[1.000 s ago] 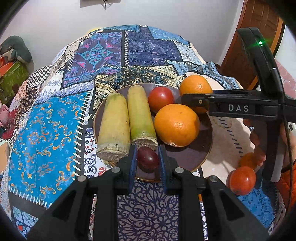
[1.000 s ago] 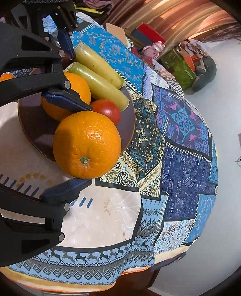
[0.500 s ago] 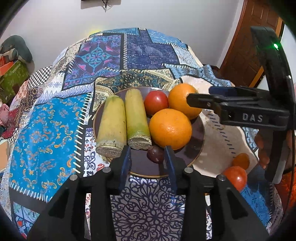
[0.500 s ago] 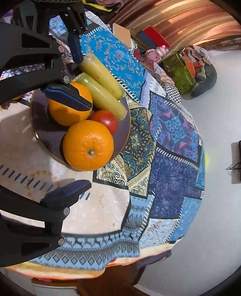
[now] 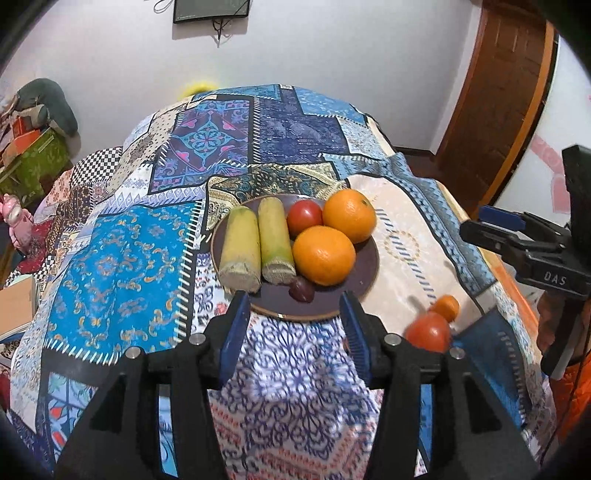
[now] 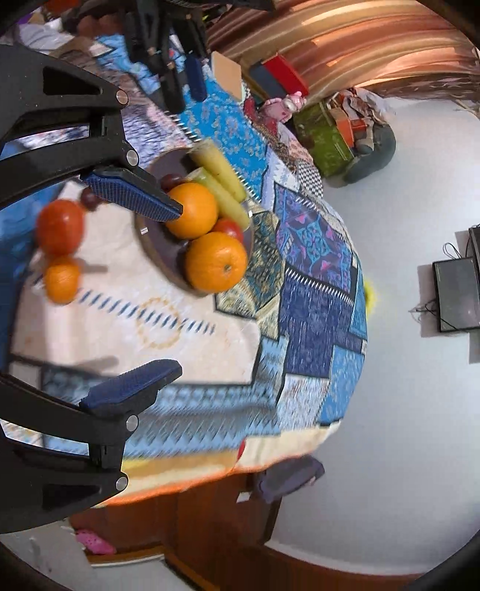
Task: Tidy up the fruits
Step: 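Grasp a small tangerine with left gripper while right gripper grasps another tangerine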
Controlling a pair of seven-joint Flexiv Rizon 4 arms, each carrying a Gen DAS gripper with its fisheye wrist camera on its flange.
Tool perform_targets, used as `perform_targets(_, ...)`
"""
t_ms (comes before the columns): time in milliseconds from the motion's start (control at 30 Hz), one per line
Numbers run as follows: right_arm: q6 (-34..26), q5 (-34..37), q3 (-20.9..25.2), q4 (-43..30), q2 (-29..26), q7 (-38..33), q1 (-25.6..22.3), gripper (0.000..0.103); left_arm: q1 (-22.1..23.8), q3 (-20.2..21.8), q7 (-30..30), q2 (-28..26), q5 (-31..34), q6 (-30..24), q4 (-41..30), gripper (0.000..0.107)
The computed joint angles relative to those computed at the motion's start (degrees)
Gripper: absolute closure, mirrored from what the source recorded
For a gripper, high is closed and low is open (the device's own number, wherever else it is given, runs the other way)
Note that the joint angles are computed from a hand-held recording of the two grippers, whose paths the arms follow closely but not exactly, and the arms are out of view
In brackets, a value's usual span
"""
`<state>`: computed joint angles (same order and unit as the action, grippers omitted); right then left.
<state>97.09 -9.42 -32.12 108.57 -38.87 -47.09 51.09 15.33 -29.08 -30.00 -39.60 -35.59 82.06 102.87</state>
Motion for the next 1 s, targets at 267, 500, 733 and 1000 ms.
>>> perform_targets(267, 1.3, 3.9, -4.3, 6.8, 0.3, 0.8, 6.6, 0.028, 0.5, -1.3, 0.2, 1.6, 0.8, 0.8, 5.0, 0.055)
perform_targets(500, 1.5, 4.7, 3.2, 7.0, 0.2, 0.2, 1.5, 0.041, -5.3, 5.6, -3.7, 0.0, 3.0, -4.6, 2.5, 0.055)
perform_targets(733, 2.0, 3.8, 9.7, 5.4, -0.4, -0.3, -4.3, 0.051, -8.4, 8.3, -5.5, -2.0, 3.5, -7.2, -0.7, 0.059)
perform_targets(1000, 3.5, 3.8, 15.2, 2.9, -1.5, -1.0, -9.5, 0.053, -11.5, 10.6, -7.2, -4.3, 5.1, -8.7, -4.8, 0.063)
